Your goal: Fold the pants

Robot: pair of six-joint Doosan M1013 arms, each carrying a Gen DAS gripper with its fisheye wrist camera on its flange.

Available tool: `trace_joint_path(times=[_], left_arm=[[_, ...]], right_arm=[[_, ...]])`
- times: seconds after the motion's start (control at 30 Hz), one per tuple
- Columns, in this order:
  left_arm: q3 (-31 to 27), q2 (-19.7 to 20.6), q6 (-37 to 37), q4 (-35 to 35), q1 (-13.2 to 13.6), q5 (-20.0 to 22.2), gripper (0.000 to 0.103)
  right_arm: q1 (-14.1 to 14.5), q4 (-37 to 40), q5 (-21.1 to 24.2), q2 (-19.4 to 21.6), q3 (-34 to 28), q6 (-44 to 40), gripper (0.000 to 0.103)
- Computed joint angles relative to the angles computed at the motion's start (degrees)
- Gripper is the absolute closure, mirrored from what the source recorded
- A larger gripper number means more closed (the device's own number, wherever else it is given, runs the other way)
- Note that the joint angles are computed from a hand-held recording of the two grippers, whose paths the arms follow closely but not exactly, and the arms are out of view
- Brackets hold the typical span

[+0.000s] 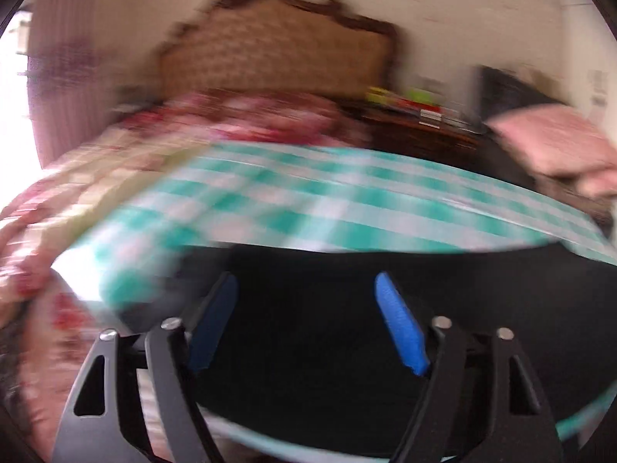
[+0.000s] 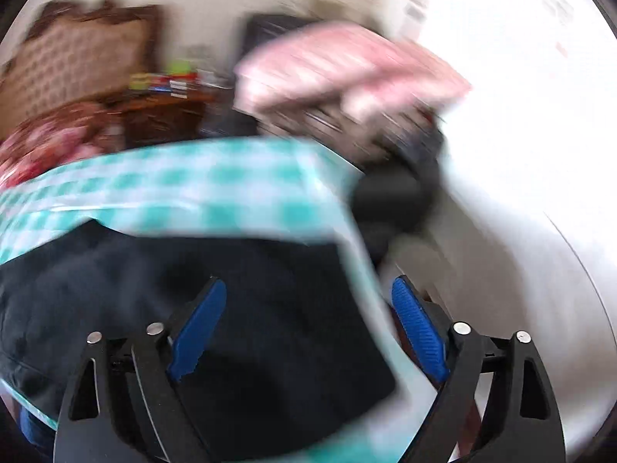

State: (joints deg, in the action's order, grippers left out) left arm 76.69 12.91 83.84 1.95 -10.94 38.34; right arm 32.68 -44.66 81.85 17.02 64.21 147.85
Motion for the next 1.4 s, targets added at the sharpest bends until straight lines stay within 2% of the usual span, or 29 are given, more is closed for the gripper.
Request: trace_joint_path(times=[0.03,0.07,0.13,0.17,0.27,0.3,0.33,0.4,0.43,0.5,0.63,0.73,0.8,0.87,0.9,0.93,0.97,1.03,1.13,1.23,1.3,1.4], left_arm=[[-0.6,0.5,4.8,-4.5,-0.5,0.7,0.046],[-1.3,1.1,7.6,-6.1,-1.5,1.3,0.050],[-3.1,2.7,13.7,-11.4,-3.1,2.8,0.056],[-4.8,4.1,14.9,-13.2,-3.5,5.0,0.057],[-9.3,8.2,11.5,-12.4,-4.4,12.2,0.060],[-10.4,9.3,9.8,-11.0,-4.6,13.8,0.061],[-13.0,11.4,6.9,-9.0,-4.8,17.8,0.065],[-14.5,12.9,5.8,-8.8,-4.7,19.0,0.066],[-15.2,13.3,6.2,-8.2,-4.8,18.9,0.066],[-17.4,14.5,6.2,-6.7,-5.2,21.0,0.066],[-22.0,17.3,7.2,-4.9,-5.5,24.1,0.066],[-23.1,18.2,7.8,-3.7,-5.7,23.7,0.065],[-22.5,17.7,6.8,-5.8,-5.1,22.8,0.065],[-19.2,14.9,4.2,-6.8,-4.7,19.6,0.062],[-16.2,12.5,4.1,-7.4,-4.5,16.9,0.058],[-14.3,10.9,4.1,-6.9,-4.6,15.4,0.048],[-12.3,9.3,3.6,-5.5,-4.8,14.3,0.045],[-8.6,6.5,5.8,-5.2,-4.9,13.9,0.045],[-3.8,3.7,6.4,0.3,-5.3,13.2,0.045],[-1.2,3.1,8.6,-3.1,-3.5,15.8,0.045],[1.1,1.6,11.9,-6.5,-2.3,12.5,0.044],[2.8,-0.1,11.3,-4.6,-1.7,10.1,0.041]], right_arm=[[-0.4,-0.1,-1.4,1.7,-1.8,-3.1,0.017],[-0.9,-0.3,-3.4,3.8,-3.9,-6.7,0.017],[-1.8,0.7,-5.4,6.6,-6.3,-11.4,0.018],[-2.2,0.9,-4.6,8.3,-7.8,-13.5,0.018],[-3.4,1.6,-3.9,11.5,-9.7,-18.1,0.018],[-3.4,1.3,-1.7,12.4,-9.9,-18.4,0.018],[-3.6,0.8,-0.3,12.7,-9.4,-18.1,0.018],[-4.8,4.2,1.6,12.5,-8.1,-16.2,0.018],[-5.3,5.3,0.9,12.0,-7.6,-14.7,0.018],[-6.0,5.2,2.3,11.9,-7.5,-11.3,0.016],[-6.7,6.8,3.5,12.3,-7.9,-10.6,0.016],[-6.4,5.8,4.2,12.6,-8.1,-10.6,0.015],[-6.3,5.5,4.4,12.7,-8.1,-10.5,0.014],[-6.0,4.6,5.1,13.0,-8.4,-10.8,0.014],[-5.9,4.2,5.4,13.0,-8.5,-10.9,0.014],[-5.9,4.1,5.5,13.1,-8.6,-11.0,0.013],[-5.9,4.1,5.6,13.2,-8.7,-11.1,0.013],[-5.9,4.0,5.6,13.2,-8.7,-11.0,0.013],[-5.6,2.8,6.5,13.6,-9.2,-11.4,0.012],[-5.1,0.8,8.1,14.5,-10.2,-12.8,0.012],[-4.8,-0.5,9.0,15.0,-10.7,-13.7,0.012],[-4.1,-4.0,10.8,15.1,-11.1,-12.7,0.012]])
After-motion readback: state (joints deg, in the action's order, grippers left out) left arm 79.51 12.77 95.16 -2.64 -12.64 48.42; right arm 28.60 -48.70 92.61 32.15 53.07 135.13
